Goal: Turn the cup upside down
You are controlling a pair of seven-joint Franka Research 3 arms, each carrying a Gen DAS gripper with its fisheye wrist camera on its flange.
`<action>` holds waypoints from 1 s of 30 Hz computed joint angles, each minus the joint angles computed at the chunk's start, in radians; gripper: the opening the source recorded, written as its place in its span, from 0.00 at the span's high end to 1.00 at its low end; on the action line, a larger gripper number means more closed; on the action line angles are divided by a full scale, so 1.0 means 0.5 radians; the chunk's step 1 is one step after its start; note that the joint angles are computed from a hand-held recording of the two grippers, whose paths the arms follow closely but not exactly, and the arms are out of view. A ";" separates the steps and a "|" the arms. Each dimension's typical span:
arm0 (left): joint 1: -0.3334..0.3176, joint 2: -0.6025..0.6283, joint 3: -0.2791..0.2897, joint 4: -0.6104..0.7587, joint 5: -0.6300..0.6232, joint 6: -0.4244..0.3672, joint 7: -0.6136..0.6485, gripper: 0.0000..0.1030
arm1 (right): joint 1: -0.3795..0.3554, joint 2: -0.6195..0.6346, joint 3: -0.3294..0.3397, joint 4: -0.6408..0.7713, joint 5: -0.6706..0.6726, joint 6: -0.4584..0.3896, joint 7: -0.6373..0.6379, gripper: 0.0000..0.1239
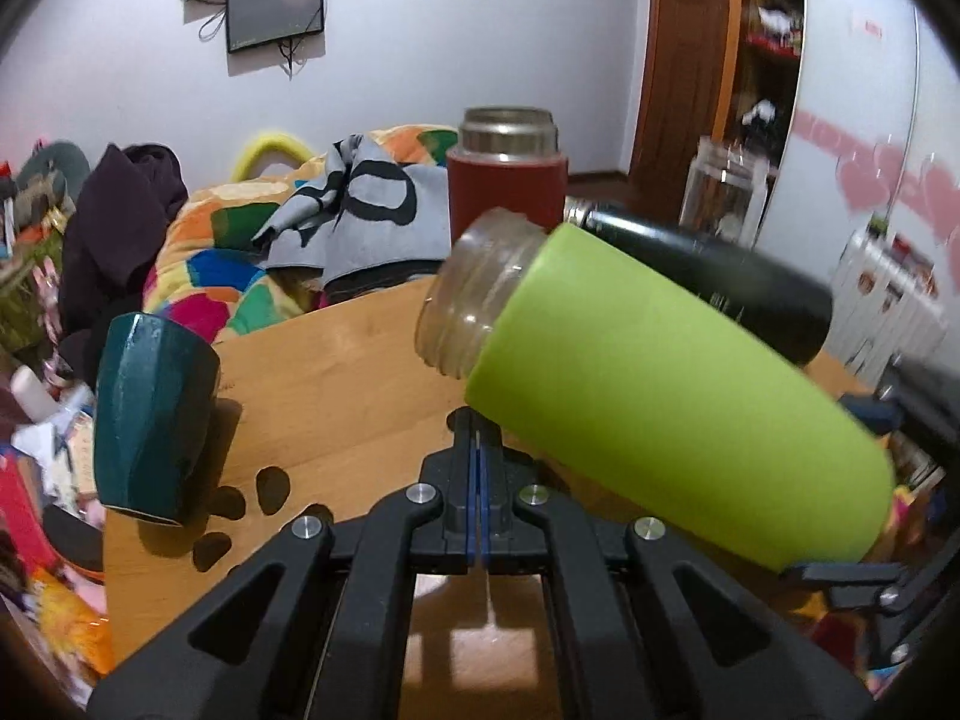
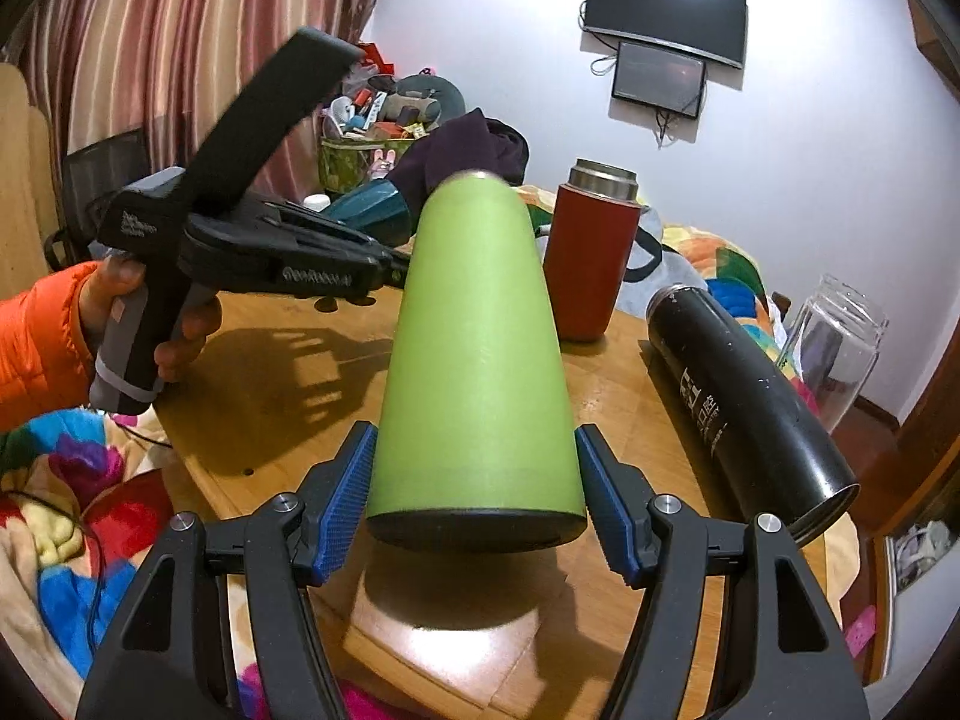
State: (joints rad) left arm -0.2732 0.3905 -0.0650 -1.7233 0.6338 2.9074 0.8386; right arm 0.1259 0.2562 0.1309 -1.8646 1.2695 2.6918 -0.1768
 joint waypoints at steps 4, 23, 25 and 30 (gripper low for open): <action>0.031 0.020 -0.051 0.022 -0.073 -0.084 0.092 1.00 | -0.013 -0.001 -0.002 0.002 0.020 -0.041 0.000 0.49; -0.045 -0.190 0.048 -0.189 0.258 0.015 -0.178 0.97 | -0.038 -0.037 -0.025 -0.033 0.086 -0.173 0.000 0.49; -0.075 -0.242 0.089 -0.191 0.406 0.070 -0.321 0.93 | -0.037 -0.053 -0.031 -0.054 0.108 -0.183 -0.018 0.49; -0.142 -0.220 0.111 -0.066 0.757 0.104 -0.580 0.36 | -0.026 -0.075 -0.048 -0.082 0.137 -0.202 -0.016 0.48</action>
